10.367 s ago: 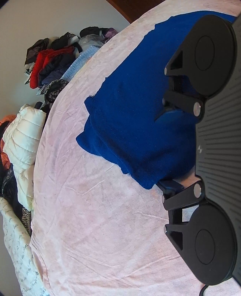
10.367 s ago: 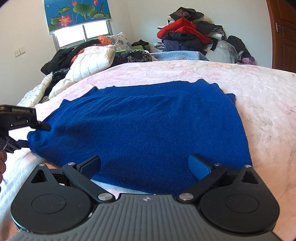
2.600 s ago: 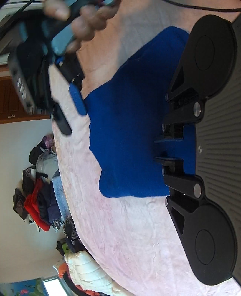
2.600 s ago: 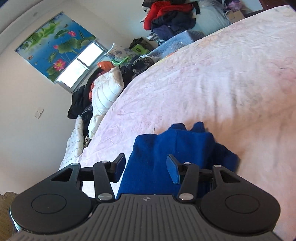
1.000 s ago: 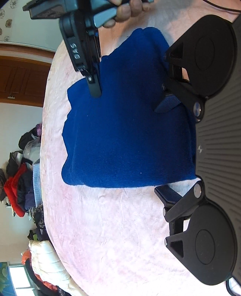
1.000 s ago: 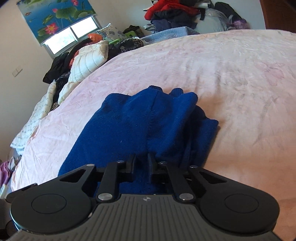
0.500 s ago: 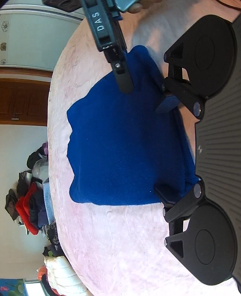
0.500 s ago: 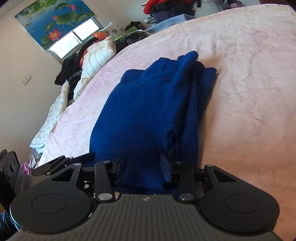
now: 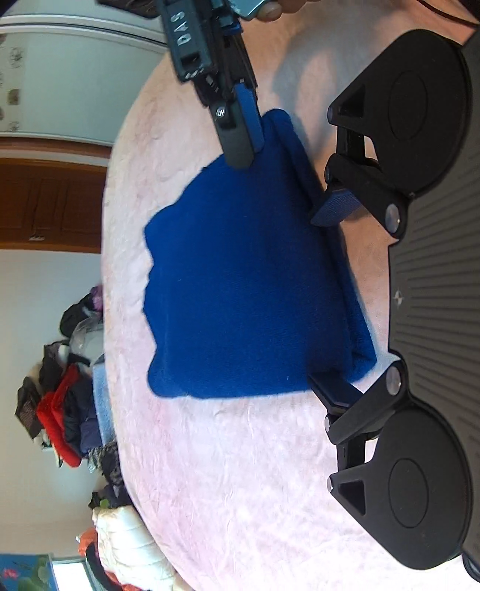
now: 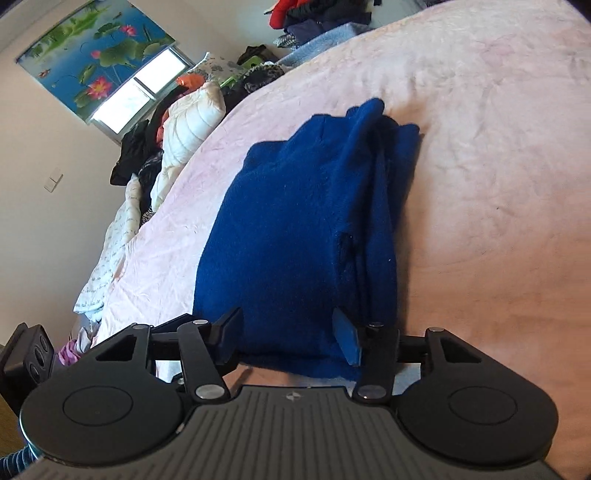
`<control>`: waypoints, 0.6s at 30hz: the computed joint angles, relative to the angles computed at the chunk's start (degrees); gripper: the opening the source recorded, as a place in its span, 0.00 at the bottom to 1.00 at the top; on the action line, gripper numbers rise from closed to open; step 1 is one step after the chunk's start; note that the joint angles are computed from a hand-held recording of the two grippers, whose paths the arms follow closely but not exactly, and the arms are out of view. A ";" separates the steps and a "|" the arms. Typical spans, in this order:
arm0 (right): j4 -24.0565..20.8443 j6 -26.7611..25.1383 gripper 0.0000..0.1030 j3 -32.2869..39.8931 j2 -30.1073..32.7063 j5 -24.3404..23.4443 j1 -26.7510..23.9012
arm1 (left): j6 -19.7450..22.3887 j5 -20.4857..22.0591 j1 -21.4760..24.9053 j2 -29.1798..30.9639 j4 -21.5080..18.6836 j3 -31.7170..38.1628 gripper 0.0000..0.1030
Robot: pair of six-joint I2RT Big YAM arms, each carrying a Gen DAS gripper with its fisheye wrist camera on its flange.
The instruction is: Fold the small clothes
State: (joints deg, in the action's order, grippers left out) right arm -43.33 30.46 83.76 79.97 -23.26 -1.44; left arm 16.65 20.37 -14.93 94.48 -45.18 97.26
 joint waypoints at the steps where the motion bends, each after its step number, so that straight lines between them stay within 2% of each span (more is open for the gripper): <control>1: 0.05 -1.28 0.61 -0.57 -1.27 1.52 0.38 | -0.74 -0.70 0.28 -0.92 1.04 -0.96 0.84; 5: -0.14 -5.14 0.66 -2.71 -5.12 6.55 2.01 | -3.18 -0.39 1.86 -3.01 1.39 -3.03 0.84; 9: -2.98 -8.28 0.67 -3.75 -6.33 11.00 3.70 | -3.20 -3.05 1.75 -2.58 -0.25 -3.22 0.84; 11: -5.88 -9.96 0.67 -3.62 -6.38 16.46 5.60 | -4.58 -3.58 1.69 -2.28 -1.40 -2.96 0.84; 12: -6.58 -10.82 0.67 -3.98 -6.78 20.84 7.07 | -5.36 -4.04 1.55 -2.36 -1.29 -3.22 0.84; 14: -6.30 -10.64 0.71 -5.23 -7.85 25.53 8.65 | -6.28 -3.59 1.50 -2.44 -1.10 -3.61 0.84; 16: -8.18 -8.53 0.77 -5.33 -7.77 27.47 9.42 | -6.72 -3.59 1.33 -2.54 -0.87 -4.23 0.86; 18: -9.43 -6.52 0.78 -5.60 -7.41 30.18 10.40 | -6.40 -4.31 0.75 -3.21 0.99 -5.79 0.91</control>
State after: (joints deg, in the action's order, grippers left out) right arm -52.76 23.95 78.16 72.57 6.93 8.96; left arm 10.26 16.05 -14.18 91.27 -44.19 91.47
